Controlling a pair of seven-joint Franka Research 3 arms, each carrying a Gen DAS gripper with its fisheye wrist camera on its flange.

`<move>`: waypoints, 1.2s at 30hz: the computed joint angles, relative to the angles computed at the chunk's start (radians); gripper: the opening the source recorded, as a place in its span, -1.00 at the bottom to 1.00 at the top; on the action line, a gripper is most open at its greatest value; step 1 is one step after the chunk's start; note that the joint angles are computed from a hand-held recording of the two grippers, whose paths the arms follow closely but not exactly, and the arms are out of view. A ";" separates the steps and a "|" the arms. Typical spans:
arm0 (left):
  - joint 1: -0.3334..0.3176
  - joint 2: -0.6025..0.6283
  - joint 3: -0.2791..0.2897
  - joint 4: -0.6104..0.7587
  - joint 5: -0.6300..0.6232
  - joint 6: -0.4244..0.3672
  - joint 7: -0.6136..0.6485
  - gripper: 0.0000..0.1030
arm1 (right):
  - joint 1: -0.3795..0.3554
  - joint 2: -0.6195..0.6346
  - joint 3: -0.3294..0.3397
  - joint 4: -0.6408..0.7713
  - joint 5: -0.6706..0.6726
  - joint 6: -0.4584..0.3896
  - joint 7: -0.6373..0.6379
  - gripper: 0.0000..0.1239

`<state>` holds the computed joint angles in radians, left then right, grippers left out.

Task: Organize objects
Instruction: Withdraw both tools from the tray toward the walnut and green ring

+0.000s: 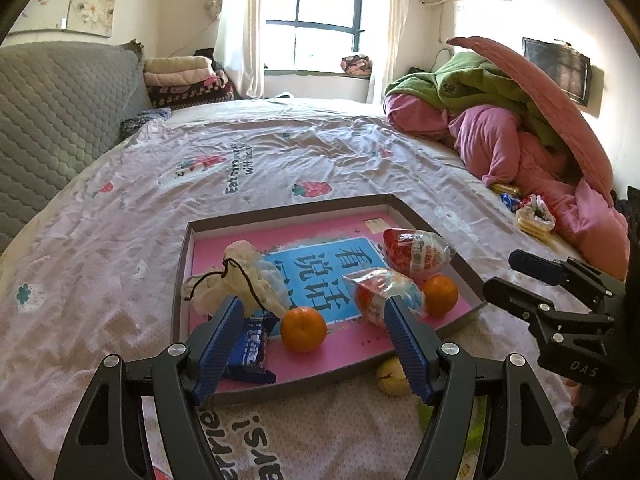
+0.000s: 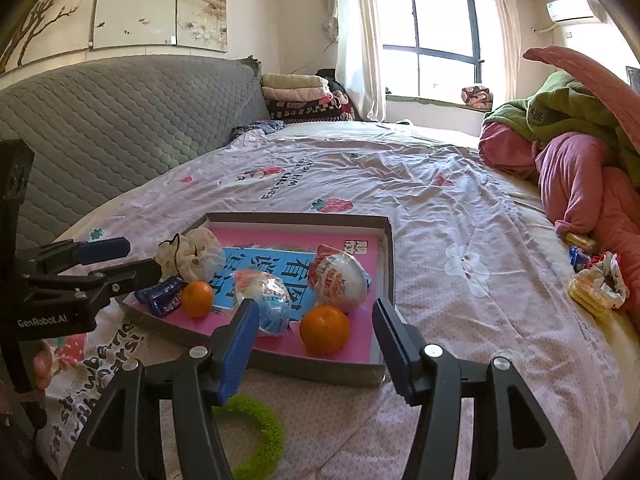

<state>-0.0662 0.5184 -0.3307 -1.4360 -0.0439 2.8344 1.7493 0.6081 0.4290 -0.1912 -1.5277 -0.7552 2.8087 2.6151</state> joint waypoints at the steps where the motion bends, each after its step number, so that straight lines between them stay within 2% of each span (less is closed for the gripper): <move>1: 0.005 -0.004 -0.006 -0.007 -0.004 0.002 0.005 0.44 | 0.003 -0.002 -0.002 -0.002 -0.004 -0.003 0.004 -0.06; 5: 0.017 -0.020 -0.022 -0.037 -0.020 0.015 0.020 0.44 | 0.024 -0.025 -0.016 -0.024 -0.056 -0.011 0.050 -0.06; 11: 0.012 -0.040 -0.025 -0.076 -0.022 0.014 0.041 0.44 | 0.013 -0.050 0.008 -0.047 -0.103 -0.024 0.096 -0.05; 25: 0.019 -0.083 -0.024 -0.132 -0.039 0.030 0.036 0.44 | -0.016 -0.093 0.083 -0.114 -0.107 -0.054 0.080 -0.05; 36: 0.042 -0.138 -0.028 -0.223 -0.077 0.041 0.046 0.44 | -0.018 -0.115 0.109 -0.153 -0.092 -0.055 0.080 -0.05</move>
<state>-0.0245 0.3804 -0.3587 -1.6593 -0.1213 2.8753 1.7949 0.5897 0.3138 -0.0823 -1.6803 -0.8471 2.7532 2.6950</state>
